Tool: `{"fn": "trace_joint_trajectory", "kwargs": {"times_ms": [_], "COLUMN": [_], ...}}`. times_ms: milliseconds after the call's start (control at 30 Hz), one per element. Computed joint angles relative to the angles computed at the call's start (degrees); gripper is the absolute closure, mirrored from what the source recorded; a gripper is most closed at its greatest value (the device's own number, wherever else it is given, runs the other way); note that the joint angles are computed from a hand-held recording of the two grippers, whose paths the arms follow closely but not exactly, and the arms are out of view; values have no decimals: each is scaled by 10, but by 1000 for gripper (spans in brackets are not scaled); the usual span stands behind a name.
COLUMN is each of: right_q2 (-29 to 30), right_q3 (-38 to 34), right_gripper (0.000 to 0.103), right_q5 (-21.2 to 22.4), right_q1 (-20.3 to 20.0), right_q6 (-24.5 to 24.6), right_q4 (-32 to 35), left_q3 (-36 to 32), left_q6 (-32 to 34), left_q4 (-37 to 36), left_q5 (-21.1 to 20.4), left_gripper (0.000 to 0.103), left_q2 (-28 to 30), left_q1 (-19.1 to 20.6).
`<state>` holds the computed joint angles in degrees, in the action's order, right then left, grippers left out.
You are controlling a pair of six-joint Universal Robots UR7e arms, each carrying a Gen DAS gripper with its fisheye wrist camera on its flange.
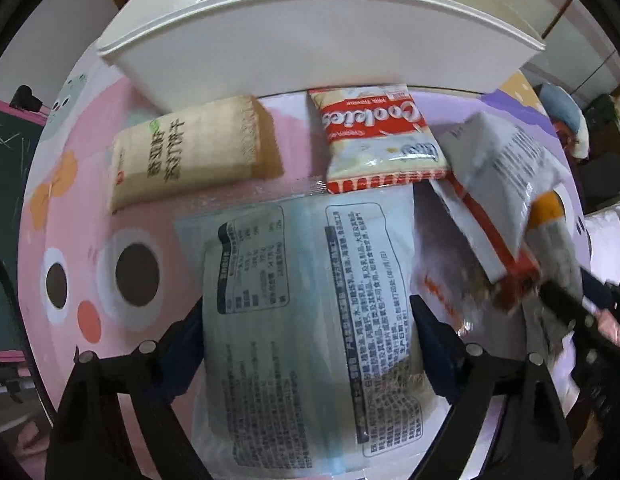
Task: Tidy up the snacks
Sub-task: 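Grasp the blue-white bag with the left tool while the right tool grasps the orange-wrapped bar, then lift the blue-white bag and orange bar into the tray and open both tools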
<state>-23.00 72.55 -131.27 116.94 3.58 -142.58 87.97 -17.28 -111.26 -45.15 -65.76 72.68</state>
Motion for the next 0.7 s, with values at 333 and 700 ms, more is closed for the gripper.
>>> {"fn": "trace_joint_trajectory", "kwargs": {"times_ms": [333,700], "right_q2": [-35,-47], "right_q3": [40,19], "right_gripper": [66,66], "right_q5": [41,63], "right_q1": [18,70], "right_q6": [3,-42], "right_q4": [-35,-61], "left_q3": [77,90], "left_q6": [22,69], "left_q4": [-46,-59], "left_q5": [-27,-15], "left_gripper": [14,14], "left_q2": [-105,-189], "left_q1": [-18,-85]}}
